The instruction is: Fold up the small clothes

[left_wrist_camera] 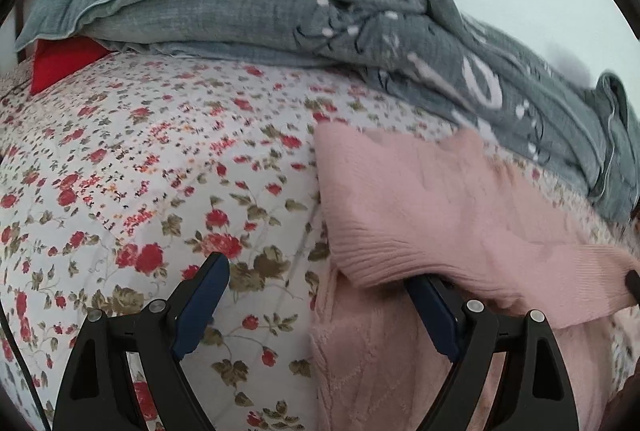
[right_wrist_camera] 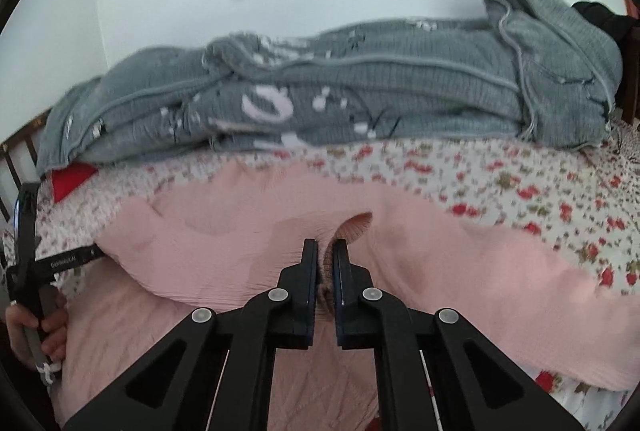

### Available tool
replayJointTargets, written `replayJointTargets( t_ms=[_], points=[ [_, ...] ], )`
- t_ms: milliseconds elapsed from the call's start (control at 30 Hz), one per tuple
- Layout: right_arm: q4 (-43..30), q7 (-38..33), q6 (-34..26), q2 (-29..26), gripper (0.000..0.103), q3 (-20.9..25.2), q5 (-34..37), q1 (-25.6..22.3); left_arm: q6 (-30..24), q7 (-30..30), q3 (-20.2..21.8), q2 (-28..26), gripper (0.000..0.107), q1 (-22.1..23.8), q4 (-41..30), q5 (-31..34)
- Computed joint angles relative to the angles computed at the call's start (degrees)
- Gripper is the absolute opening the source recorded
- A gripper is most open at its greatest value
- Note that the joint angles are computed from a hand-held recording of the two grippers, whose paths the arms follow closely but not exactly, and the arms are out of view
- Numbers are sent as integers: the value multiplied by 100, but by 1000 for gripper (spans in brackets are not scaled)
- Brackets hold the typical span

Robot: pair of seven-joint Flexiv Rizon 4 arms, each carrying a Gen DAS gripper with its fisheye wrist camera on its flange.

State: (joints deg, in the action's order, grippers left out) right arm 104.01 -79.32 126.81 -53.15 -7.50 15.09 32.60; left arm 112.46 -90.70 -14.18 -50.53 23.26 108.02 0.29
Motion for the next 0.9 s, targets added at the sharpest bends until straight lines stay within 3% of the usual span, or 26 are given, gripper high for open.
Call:
replayJointTargets(
  t_ms=[133,233,333,467,600,700,767,900],
  points=[
    [-60,64,75,-31,7,-105,389,22,-340,5,-284,-49,88,252,-58,45],
    [-221,160,-766,-98,7,-425,474,181,-521,82,-211,-36,88,160,-94,-107],
    [-333,452,-1552,-259,7,-1045,553,639,-453,118,-107,-12,88,36,-73,-218],
    [-213,722,-1321,-257,7,-1008,302,554,-259,72,-158,3,88,104,24,-220],
    [-9,792,-694,-253,7,-985,284,584,-93,-122,-84,22,89,88,85,-259],
    [-46,673,-975,-273,8,-1170,303,783,-243,-217,28,38,90,-4,45,-378],
    [-59,676,-1227,-282,8,-1272,209,870,-69,-357,33,39,90,11,102,-422],
    [42,623,-1007,-278,10,-1272,111,914,-48,-558,216,66,90,-115,110,-496]
  ],
)
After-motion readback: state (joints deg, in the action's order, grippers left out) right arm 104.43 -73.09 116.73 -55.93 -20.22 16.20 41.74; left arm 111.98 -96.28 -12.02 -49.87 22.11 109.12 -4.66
